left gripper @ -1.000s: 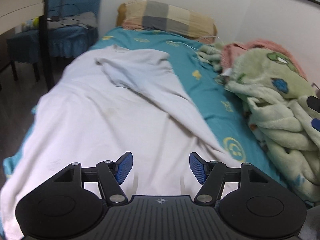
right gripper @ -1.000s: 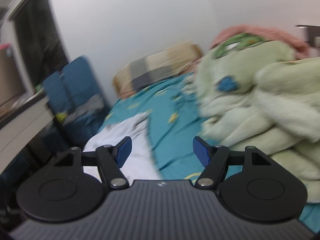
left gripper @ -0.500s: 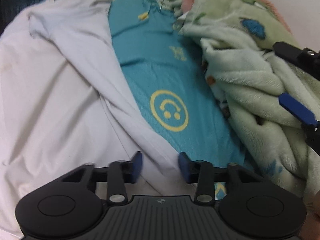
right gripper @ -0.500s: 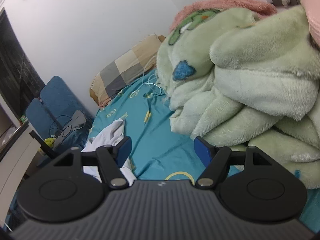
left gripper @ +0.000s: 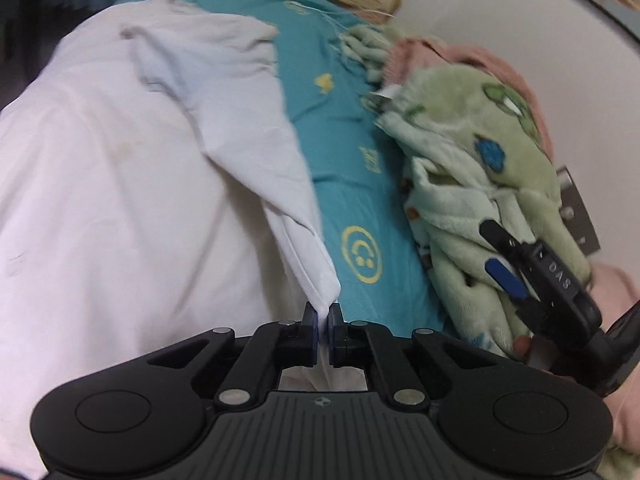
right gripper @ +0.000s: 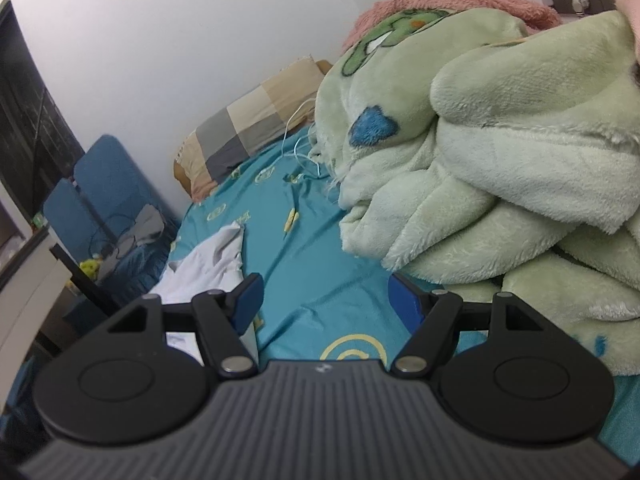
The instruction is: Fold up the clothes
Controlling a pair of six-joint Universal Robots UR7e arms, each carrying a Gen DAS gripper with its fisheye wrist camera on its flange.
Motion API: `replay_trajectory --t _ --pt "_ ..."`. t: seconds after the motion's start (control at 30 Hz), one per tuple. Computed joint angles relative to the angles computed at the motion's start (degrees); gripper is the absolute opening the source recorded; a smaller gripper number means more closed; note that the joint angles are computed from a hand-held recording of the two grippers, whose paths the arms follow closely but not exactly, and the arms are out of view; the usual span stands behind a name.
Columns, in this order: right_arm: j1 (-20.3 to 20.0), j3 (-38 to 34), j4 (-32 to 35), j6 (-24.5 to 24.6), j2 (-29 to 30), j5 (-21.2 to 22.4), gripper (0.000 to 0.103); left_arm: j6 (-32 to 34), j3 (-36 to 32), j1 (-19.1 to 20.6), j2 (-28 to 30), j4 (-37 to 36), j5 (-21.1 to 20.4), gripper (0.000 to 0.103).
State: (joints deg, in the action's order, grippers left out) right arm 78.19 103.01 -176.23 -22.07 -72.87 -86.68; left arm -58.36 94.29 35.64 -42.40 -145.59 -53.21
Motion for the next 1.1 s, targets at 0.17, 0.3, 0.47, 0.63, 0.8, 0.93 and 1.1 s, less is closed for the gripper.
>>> replay_trajectory --t 0.17,0.3,0.47,0.63,0.8,0.93,1.1 --pt "1.4 0.0 3.6 -3.6 0.3 -1.7 0.072 -5.0 6.5 1.6 -4.6 3.1 0.1 0.005" --pt "2.5 0.7 9.3 -7.7 -0.2 -2.0 0.072 -6.1 8.6 3.4 -4.1 3.6 -1.3 0.006" --pt "4.0 2.0 15.1 -11.4 -1.0 -1.8 0.072 -4.6 10.0 3.2 -5.7 -0.1 0.9 0.035" --pt "5.2 3.3 18.5 -14.5 -1.3 -1.2 0.071 -4.1 7.8 4.2 -6.3 -2.7 6.4 0.051" --pt "5.9 2.1 24.7 -17.4 -0.2 0.4 0.053 1.8 -1.5 9.8 -0.7 -7.1 11.0 0.054" --pt "6.9 -0.7 32.8 -19.0 2.3 -1.4 0.039 8.5 -11.0 15.2 5.9 -10.3 11.5 0.054" --pt "7.8 -3.7 40.9 -20.7 5.1 -4.2 0.036 14.0 -18.4 19.3 11.9 -12.2 11.6 0.048"
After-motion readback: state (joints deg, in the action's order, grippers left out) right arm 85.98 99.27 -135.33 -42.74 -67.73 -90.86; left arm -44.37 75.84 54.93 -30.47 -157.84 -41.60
